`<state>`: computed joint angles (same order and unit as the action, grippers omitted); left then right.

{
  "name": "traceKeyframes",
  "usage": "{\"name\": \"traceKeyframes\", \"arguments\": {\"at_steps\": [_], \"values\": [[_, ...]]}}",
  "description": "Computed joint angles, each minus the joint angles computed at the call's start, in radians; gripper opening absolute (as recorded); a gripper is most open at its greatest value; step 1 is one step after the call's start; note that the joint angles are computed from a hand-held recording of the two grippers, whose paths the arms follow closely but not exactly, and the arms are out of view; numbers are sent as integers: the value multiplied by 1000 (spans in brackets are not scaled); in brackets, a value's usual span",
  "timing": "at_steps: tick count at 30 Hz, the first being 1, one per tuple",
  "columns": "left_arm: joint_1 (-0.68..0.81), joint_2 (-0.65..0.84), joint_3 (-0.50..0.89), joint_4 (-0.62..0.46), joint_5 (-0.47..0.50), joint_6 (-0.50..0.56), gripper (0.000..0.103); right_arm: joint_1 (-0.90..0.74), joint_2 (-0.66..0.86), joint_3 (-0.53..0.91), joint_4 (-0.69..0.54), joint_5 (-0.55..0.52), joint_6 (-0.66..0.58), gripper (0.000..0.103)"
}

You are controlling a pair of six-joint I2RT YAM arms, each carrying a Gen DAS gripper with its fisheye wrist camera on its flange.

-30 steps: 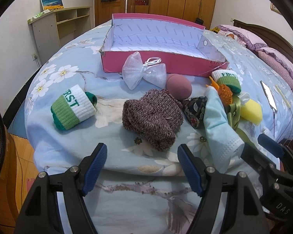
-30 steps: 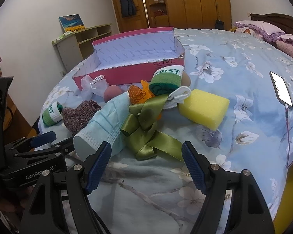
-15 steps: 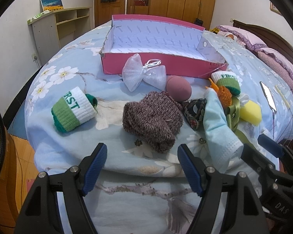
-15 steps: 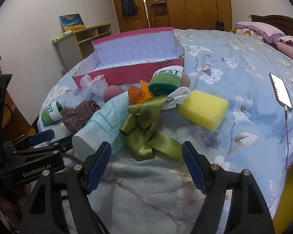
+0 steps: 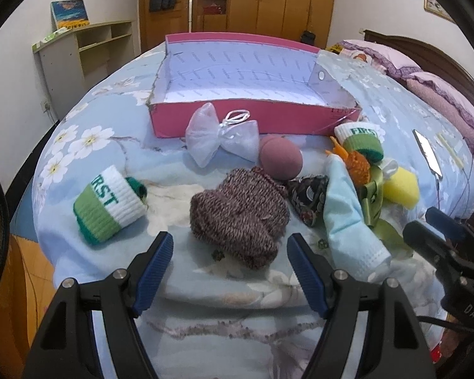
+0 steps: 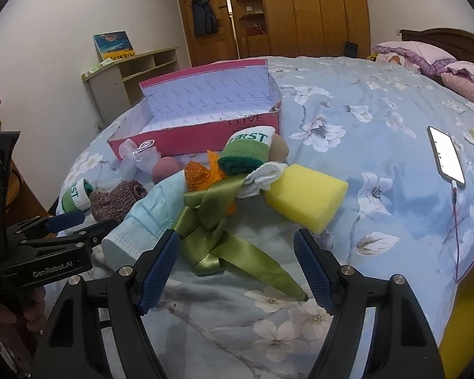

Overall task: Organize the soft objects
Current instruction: 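Lower the left gripper onto the brown knitted sock and close it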

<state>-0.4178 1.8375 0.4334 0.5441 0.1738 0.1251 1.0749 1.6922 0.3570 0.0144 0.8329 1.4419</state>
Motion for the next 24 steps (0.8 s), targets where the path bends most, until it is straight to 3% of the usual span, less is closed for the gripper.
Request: {"name": "traceKeyframes", "arguments": {"at_steps": [5,9,24], "values": [[-23,40,30,-3,-11,10,77,-16,1,-24,47,-14,-16,77],[-38,73,59,-12,-20,3,70,-28,10,-31,76,-25,-33,77],[-49,117,95,-11,-32,-2,68,-49,29,-37,123,-47,-61,77]]}}
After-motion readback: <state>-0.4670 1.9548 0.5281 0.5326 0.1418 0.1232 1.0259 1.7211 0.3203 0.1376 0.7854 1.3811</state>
